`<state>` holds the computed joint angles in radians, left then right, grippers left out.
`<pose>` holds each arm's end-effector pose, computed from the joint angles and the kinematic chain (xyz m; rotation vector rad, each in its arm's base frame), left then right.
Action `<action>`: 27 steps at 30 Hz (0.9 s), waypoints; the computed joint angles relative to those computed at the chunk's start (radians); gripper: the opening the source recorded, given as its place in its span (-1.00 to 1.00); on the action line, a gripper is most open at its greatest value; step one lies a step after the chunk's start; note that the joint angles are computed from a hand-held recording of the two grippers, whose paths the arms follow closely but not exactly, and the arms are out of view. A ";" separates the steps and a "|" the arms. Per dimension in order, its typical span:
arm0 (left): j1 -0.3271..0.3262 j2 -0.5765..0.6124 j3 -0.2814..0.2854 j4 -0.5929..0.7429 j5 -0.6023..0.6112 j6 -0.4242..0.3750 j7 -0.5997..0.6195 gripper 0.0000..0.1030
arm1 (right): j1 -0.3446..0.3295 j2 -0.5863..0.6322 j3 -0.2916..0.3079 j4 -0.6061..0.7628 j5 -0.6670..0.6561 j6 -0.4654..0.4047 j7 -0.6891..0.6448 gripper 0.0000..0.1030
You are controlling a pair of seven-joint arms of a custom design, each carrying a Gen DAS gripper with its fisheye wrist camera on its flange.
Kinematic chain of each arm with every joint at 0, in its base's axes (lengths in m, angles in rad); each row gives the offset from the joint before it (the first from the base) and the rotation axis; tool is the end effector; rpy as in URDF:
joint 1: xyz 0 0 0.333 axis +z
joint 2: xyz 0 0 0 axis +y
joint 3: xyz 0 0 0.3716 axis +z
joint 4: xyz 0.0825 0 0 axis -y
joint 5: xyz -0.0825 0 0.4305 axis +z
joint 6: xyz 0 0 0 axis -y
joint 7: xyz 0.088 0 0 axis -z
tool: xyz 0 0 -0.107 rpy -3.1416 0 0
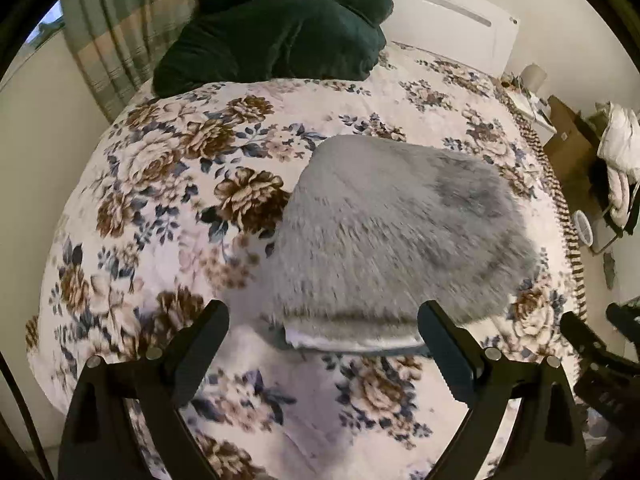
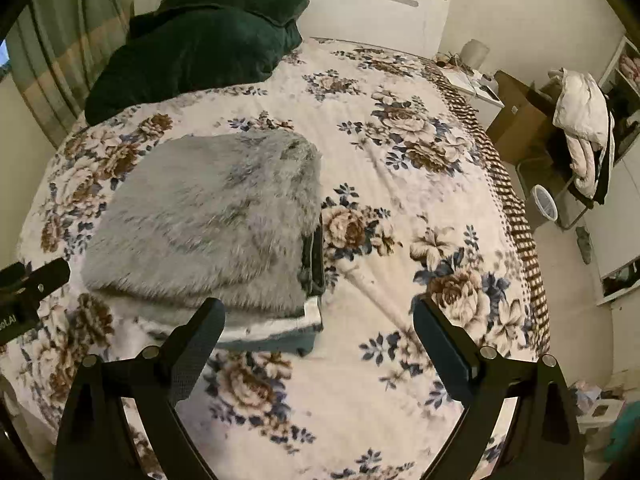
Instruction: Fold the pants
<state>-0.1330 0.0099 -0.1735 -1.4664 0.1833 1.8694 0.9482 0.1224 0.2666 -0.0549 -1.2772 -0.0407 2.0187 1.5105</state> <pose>0.6042 -0.1758 0.7627 -2.2601 1.6712 -0.4494 0.7307 0.0539 0.7092 -2.1108 1.8306 -0.5313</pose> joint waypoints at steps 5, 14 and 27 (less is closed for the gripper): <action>-0.036 -0.076 -0.034 0.006 0.072 -0.058 -0.046 0.87 | -0.022 -0.139 0.003 -0.115 0.042 0.018 -0.021 0.89; -0.091 -0.205 -0.105 0.053 0.177 -0.202 -0.171 0.87 | -0.071 -0.420 0.004 -0.258 0.071 -0.004 -0.106 0.89; -0.153 -0.267 -0.288 0.243 0.388 -0.459 -0.275 0.87 | -0.144 -0.735 -0.052 -0.281 0.185 -0.178 -0.252 0.89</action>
<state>-0.2859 -0.2568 -0.4613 -1.2230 0.5715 1.4108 0.6736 -0.0217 -0.4681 -0.1066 -1.5584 0.1443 1.8404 1.2580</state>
